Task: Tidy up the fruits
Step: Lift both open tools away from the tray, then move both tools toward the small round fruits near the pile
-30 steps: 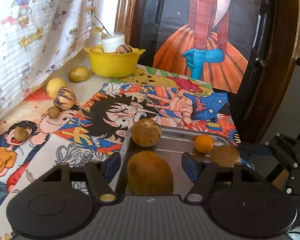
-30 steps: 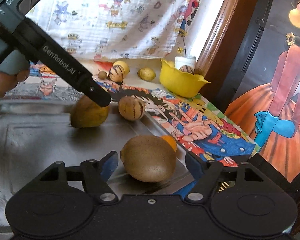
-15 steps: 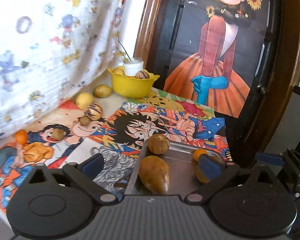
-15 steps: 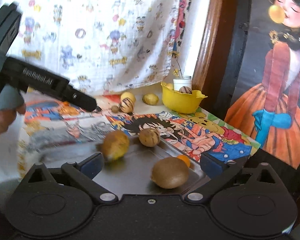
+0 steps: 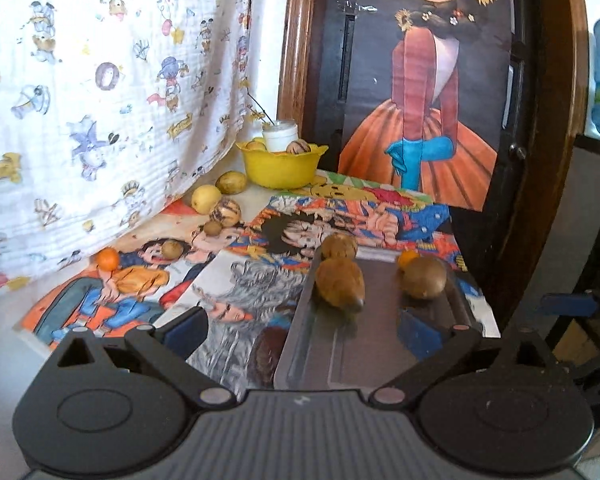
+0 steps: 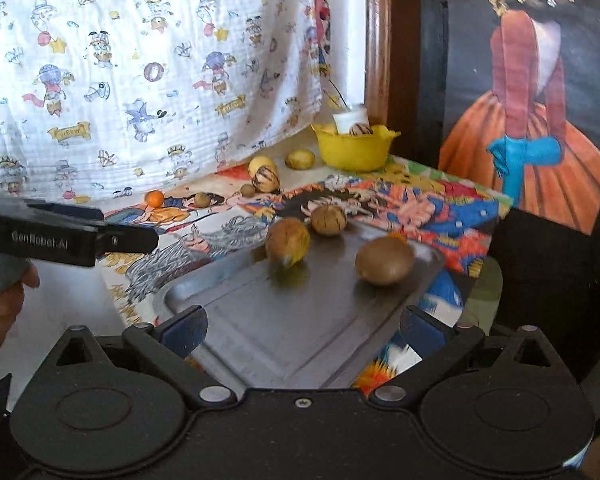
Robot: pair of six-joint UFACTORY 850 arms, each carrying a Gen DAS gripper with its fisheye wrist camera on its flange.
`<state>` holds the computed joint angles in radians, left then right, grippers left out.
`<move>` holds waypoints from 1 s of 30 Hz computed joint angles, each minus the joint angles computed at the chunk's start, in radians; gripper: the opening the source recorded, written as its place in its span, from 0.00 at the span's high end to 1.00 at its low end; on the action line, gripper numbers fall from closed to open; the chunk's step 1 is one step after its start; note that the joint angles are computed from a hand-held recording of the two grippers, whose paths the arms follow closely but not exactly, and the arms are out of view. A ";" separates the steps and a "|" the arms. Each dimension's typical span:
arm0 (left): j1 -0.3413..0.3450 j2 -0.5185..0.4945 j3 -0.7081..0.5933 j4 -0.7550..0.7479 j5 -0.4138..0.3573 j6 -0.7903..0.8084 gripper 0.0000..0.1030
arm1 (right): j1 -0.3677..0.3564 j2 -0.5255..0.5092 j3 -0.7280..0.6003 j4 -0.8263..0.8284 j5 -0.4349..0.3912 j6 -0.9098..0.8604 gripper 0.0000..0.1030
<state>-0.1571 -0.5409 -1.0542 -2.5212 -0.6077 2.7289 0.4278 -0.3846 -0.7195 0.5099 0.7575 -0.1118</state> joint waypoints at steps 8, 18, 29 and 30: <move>0.034 0.030 0.067 -0.008 0.051 0.025 0.00 | 0.085 -0.001 0.009 0.115 -0.029 0.123 0.01; 0.078 0.043 0.113 -0.132 0.099 0.083 0.00 | 0.169 -0.052 -0.050 0.116 -0.075 0.065 0.01; 0.096 0.016 0.073 -0.390 0.178 0.257 0.00 | 0.141 -0.083 -0.132 0.021 -0.127 0.016 0.01; 0.098 0.013 0.067 -0.405 0.183 0.265 0.00 | 0.134 -0.085 -0.142 0.003 -0.124 0.029 0.01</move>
<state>-0.0592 -0.5276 -0.9869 -2.9258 -0.4247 2.9938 0.5619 -0.4693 -0.8613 0.5127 0.6330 -0.0826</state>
